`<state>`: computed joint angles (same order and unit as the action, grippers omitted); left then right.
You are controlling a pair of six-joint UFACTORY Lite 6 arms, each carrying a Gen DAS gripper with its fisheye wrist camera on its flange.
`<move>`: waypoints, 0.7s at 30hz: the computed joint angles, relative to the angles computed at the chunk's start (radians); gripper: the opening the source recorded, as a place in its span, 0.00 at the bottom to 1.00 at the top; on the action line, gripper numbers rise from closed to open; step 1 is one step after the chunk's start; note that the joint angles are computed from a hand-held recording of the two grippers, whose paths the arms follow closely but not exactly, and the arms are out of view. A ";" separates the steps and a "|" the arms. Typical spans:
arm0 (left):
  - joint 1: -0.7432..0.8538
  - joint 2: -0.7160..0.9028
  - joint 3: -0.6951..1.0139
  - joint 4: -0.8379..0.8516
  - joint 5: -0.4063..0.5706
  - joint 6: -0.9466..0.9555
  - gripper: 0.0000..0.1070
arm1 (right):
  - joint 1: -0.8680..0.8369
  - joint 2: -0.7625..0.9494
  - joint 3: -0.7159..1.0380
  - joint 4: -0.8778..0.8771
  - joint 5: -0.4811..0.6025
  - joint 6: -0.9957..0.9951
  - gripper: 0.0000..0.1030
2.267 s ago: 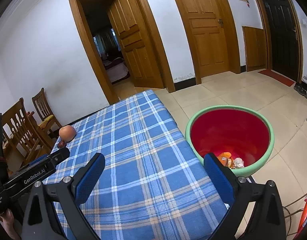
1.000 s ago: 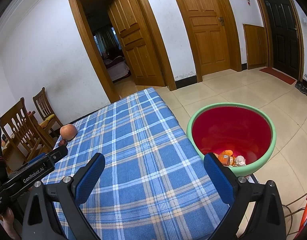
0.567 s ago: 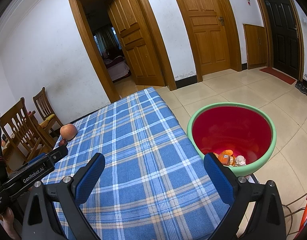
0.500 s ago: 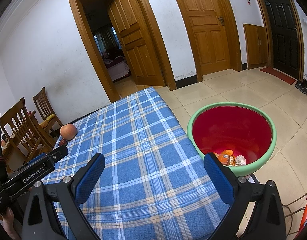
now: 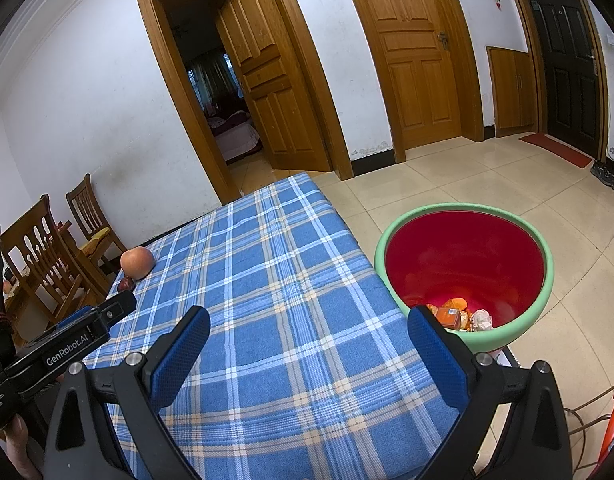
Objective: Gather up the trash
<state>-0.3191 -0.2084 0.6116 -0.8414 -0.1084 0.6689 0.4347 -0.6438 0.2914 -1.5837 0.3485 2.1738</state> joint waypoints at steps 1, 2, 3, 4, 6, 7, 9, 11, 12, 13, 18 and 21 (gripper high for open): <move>-0.002 -0.001 -0.001 -0.004 -0.001 0.003 0.74 | -0.006 -0.002 -0.001 -0.003 -0.005 0.000 0.98; -0.001 -0.001 -0.004 0.005 -0.002 -0.006 0.74 | -0.001 0.000 0.000 -0.001 -0.002 0.000 0.98; -0.002 -0.002 -0.004 0.005 -0.003 -0.006 0.74 | -0.008 -0.002 -0.001 -0.003 -0.007 -0.002 0.98; 0.000 -0.001 -0.003 0.016 -0.001 -0.017 0.74 | -0.008 -0.002 -0.001 -0.002 -0.006 -0.002 0.98; -0.002 -0.004 -0.009 0.029 -0.002 -0.031 0.74 | -0.003 -0.001 0.001 0.001 -0.004 -0.003 0.98; -0.002 -0.004 -0.010 0.029 -0.004 -0.030 0.74 | -0.008 -0.002 0.000 0.001 -0.007 -0.006 0.98; -0.003 -0.005 -0.010 0.021 -0.003 -0.023 0.74 | -0.009 -0.003 0.000 0.001 -0.008 -0.006 0.98; -0.002 -0.005 -0.009 0.021 -0.003 -0.024 0.74 | -0.006 -0.002 0.001 0.006 -0.005 -0.009 0.98; -0.002 -0.005 -0.009 0.021 -0.003 -0.024 0.74 | -0.010 -0.004 0.000 0.005 -0.009 -0.011 0.98; -0.002 -0.004 -0.009 0.021 -0.003 -0.023 0.74 | -0.010 -0.003 0.001 0.005 -0.008 -0.011 0.98; 0.000 -0.002 -0.005 0.010 0.000 -0.011 0.74 | -0.009 -0.001 0.003 0.010 -0.009 -0.016 0.98; -0.006 -0.009 -0.021 0.015 -0.009 -0.023 0.74 | -0.005 -0.003 0.002 0.014 -0.005 -0.018 0.98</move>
<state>-0.3255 -0.2173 0.5909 -0.8261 -0.1172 0.6455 0.4297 -0.6469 0.2933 -1.5693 0.3434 2.1561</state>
